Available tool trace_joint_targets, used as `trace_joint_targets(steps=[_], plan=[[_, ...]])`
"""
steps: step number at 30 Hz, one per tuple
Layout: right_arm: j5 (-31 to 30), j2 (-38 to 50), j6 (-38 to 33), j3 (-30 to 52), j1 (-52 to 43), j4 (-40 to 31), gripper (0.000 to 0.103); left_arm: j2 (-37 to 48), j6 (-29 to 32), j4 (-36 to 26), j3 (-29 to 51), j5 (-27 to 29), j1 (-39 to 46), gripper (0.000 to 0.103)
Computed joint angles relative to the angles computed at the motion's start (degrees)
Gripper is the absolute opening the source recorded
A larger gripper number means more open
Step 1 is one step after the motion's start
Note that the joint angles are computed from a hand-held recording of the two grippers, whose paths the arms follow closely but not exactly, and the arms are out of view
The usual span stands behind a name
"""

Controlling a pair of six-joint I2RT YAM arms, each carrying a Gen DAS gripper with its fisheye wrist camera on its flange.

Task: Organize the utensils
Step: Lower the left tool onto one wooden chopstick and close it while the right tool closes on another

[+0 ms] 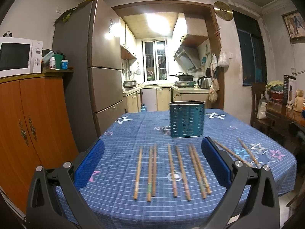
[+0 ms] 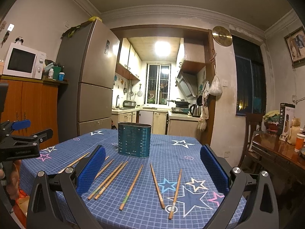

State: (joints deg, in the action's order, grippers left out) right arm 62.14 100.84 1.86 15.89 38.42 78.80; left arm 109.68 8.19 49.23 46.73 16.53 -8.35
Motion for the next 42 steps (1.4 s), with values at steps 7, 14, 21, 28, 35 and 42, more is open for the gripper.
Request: trace_joint_targets(steps=[7, 14, 21, 28, 35, 42], plan=[[-3.56, 1.74, 8.87, -6.28, -2.66, -4.93, 0.047, 12.29, 3.75, -3.64, 8.67, 0.54, 6.20, 0.098], [-17.90, 19.06, 20.03, -2.26, -11.91, -6.92, 0.019, 19.99, 7.92, -6.72, 12.93, 1.80, 6.75, 0.090], [-23.13, 24.64, 19.57, 4.30, -17.54, -7.76, 0.019, 22.64, 7.40, -9.36, 16.87, 1.94, 5.57, 0.090], [-23.49, 25.76, 18.20, 6.96, -18.93, -10.01, 0.019, 25.01, 7.31, -9.80, 18.66, 2.37, 4.12, 0.087], [-22.00, 26.07, 19.08, 6.88, -18.27, -9.89, 0.019, 26.94, 4.75, -13.21, 22.64, 4.76, 4.74, 0.054], [-20.96, 26.33, 19.78, 7.14, -17.45, -10.28, 0.019, 26.62, 6.58, -13.05, 21.62, 6.41, 5.16, 0.046]])
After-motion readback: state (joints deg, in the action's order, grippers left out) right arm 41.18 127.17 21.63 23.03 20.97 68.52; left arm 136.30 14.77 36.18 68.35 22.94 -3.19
